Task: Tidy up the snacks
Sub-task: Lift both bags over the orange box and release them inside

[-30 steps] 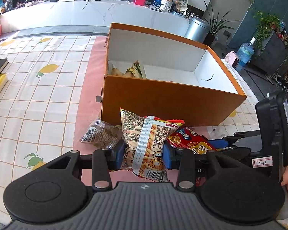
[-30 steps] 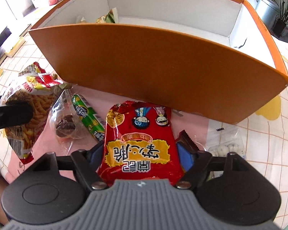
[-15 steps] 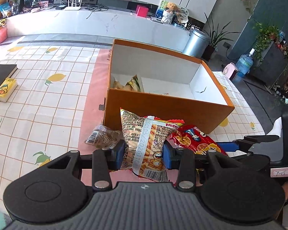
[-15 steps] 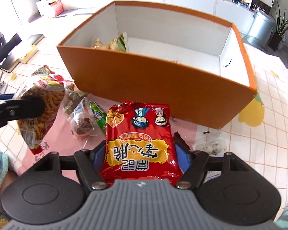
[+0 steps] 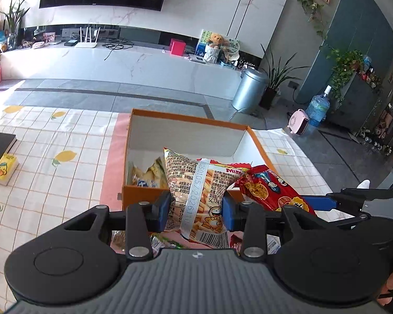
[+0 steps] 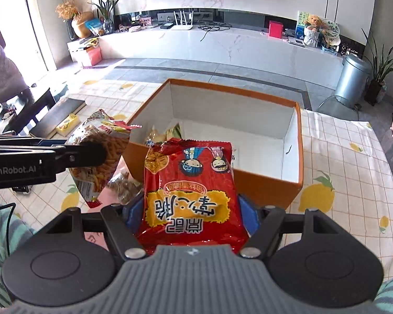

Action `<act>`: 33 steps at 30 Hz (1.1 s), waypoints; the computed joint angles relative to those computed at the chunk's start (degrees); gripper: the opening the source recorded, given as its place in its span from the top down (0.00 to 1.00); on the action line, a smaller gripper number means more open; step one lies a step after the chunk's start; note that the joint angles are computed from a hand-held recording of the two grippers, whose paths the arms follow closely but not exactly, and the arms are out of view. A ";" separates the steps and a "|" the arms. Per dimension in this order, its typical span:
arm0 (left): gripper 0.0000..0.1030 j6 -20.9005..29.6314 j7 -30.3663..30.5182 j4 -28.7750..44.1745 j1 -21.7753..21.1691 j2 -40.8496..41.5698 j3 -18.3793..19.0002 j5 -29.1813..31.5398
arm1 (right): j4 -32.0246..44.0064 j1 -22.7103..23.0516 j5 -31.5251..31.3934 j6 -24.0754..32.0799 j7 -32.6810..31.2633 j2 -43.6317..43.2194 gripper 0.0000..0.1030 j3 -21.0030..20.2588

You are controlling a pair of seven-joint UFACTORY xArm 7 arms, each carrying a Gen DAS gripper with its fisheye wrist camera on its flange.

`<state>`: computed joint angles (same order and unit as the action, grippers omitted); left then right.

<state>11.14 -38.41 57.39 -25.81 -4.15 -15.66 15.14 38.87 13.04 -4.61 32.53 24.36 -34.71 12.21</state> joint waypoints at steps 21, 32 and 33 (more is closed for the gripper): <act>0.56 10.35 2.71 26.63 -7.03 22.12 6.21 2.81 | 12.32 -7.23 -7.82 -3.71 0.15 18.84 0.32 -2.88; 0.56 23.74 10.97 39.55 -9.10 33.25 7.70 -2.41 | 18.94 -5.95 -11.07 -1.83 -1.15 32.23 0.32 -6.17; 0.56 24.93 11.24 40.64 -9.41 34.06 7.94 -2.51 | 19.44 -5.73 -10.72 -1.57 -1.85 33.13 0.32 -6.51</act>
